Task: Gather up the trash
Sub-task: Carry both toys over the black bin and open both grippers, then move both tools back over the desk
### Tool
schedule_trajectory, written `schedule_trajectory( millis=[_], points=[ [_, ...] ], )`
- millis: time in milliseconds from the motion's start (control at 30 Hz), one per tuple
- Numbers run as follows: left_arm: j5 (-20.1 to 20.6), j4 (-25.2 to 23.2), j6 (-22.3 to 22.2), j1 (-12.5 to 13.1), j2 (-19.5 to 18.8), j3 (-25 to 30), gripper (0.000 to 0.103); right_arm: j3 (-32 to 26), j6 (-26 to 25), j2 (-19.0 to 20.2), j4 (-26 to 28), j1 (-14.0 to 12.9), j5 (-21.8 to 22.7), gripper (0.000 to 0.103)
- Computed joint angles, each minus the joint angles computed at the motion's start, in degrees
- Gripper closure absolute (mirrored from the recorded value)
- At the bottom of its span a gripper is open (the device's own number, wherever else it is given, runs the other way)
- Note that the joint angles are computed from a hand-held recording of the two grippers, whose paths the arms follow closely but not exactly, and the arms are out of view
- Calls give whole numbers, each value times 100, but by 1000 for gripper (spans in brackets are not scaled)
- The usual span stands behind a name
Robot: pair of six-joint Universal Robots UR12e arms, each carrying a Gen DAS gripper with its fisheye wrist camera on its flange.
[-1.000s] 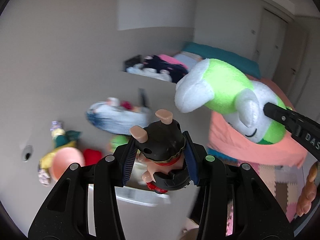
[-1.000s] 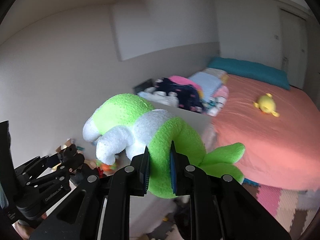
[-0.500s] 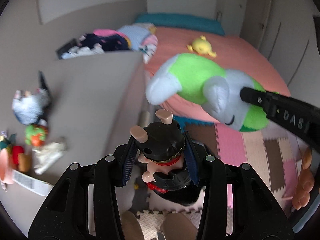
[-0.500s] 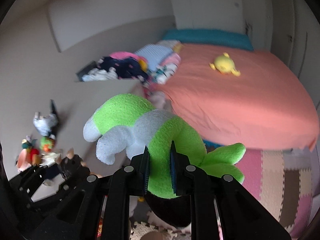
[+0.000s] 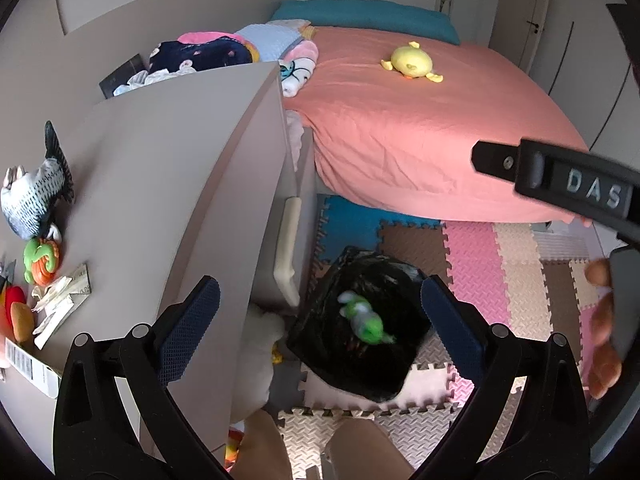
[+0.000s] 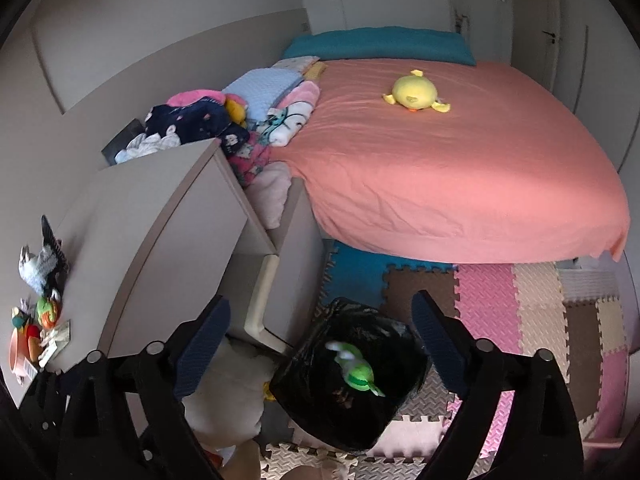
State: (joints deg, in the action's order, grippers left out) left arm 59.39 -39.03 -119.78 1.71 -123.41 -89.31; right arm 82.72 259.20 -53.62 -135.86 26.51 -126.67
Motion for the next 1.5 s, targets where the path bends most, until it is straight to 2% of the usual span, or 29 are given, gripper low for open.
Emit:
schedule_trajectory(
  millis=[67, 133, 333, 467, 500, 533, 600, 767, 1033, 1167, 1267, 1433, 1500],
  points=[
    [-27, 42, -19, 2, 59, -67, 5, -65, -12, 31, 78, -14, 118, 3],
    [-58, 34, -29, 18, 55, -49, 5, -101, -102, 65, -5, 0, 56, 3],
    [-132, -31, -128, 98, 40, 50, 5, -473, -405, 229, 270, 79, -235, 3],
    [-216, 0, -198, 181, 29, 123, 5, -646, -651, 348, 44, 169, -633, 3],
    [-243, 55, -234, 212, 26, 138, 5, -683, -832, 396, -151, 196, -751, 3],
    [-265, 76, -255, 233, 18, 161, 5, -716, -1065, 450, -427, 216, -818, 3],
    [-303, 114, -324, 288, -4, 220, 5, -848, -1239, 517, -451, 221, -797, 3],
    [-354, 146, -564, 450, -94, 439, 5, -1004, -1672, 651, -1283, 183, -292, 3],
    [-122, 551, -1274, 757, -372, 901, 5, -1816, -2581, 1095, -1754, 215, 249, 3],
    [86, 672, -1623, 933, -555, 1192, 5, -2410, -2976, 1406, -1680, 269, 549, 3],
    [279, 693, -1880, 1072, -703, 1437, 5, -3055, -3500, 1757, -1538, 324, 823, 3],
    [748, 765, -2436, 1266, -973, 1873, 5, -4233, -4092, 2362, -739, 410, 1103, 18],
    [807, 643, -2598, 1331, -1054, 2037, 5, -4700, -4287, 2600, -356, 433, 1232, 30]
  ],
)
